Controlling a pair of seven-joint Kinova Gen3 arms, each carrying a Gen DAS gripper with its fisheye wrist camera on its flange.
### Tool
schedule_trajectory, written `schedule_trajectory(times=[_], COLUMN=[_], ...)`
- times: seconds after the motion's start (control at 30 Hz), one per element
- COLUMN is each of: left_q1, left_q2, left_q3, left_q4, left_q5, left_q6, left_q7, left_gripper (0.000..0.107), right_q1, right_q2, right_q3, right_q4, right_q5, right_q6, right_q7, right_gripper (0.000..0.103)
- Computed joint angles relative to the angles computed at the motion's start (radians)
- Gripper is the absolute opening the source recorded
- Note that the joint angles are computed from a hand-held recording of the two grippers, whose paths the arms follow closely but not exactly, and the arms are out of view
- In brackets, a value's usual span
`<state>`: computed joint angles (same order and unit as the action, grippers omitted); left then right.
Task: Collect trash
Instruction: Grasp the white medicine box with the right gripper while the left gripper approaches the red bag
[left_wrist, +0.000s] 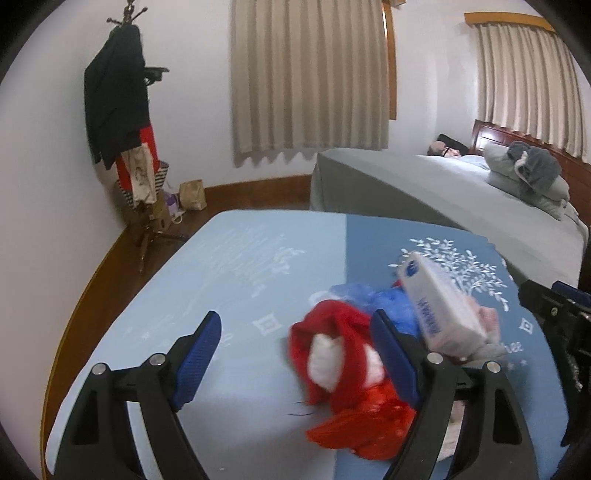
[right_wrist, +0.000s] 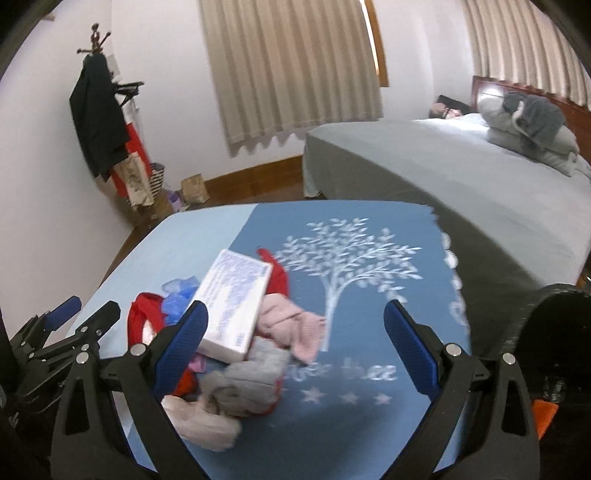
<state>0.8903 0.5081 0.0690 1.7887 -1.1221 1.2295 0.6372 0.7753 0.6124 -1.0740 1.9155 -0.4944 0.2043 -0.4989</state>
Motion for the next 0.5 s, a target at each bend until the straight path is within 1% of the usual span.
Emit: schedule_trajectory(times=[0.07, 0.2, 0.33, 0.5], left_q1=[-0.004, -0.011, -0.022, -0.032], left_q2=[-0.005, -0.012, -0.023, -0.028], left_q3=[-0.001, 0.0, 0.001, 0.01], left_q4=[0.016, 0.04, 0.072, 0.087], left_q5=[0.0, -0.001, -0.004, 0.0], left_q6=[-0.012, -0.021, -0.032, -0.032], left_q7=[0.013, 0.028, 0.058, 0.074], left_gripper=[0.081, 0.081, 0.081, 0.081], right_q1=[-0.033, -0.104, -0.165, -0.202], right_q2=[-0.003, -0.012, -0.019, -0.031], right_q3=[0.011, 0.058, 0.108, 0.137], right_q4=[0.005, -0.004, -0.013, -0.018], right_q5=[0.004, 0.015, 0.009, -0.021], right_q6=[-0.01, 0.003, 0.022, 0.047], right_q7=[-0.01, -0.041, -0.053, -0.031], right_gripper=[0.093, 0.085, 0.083, 0.083])
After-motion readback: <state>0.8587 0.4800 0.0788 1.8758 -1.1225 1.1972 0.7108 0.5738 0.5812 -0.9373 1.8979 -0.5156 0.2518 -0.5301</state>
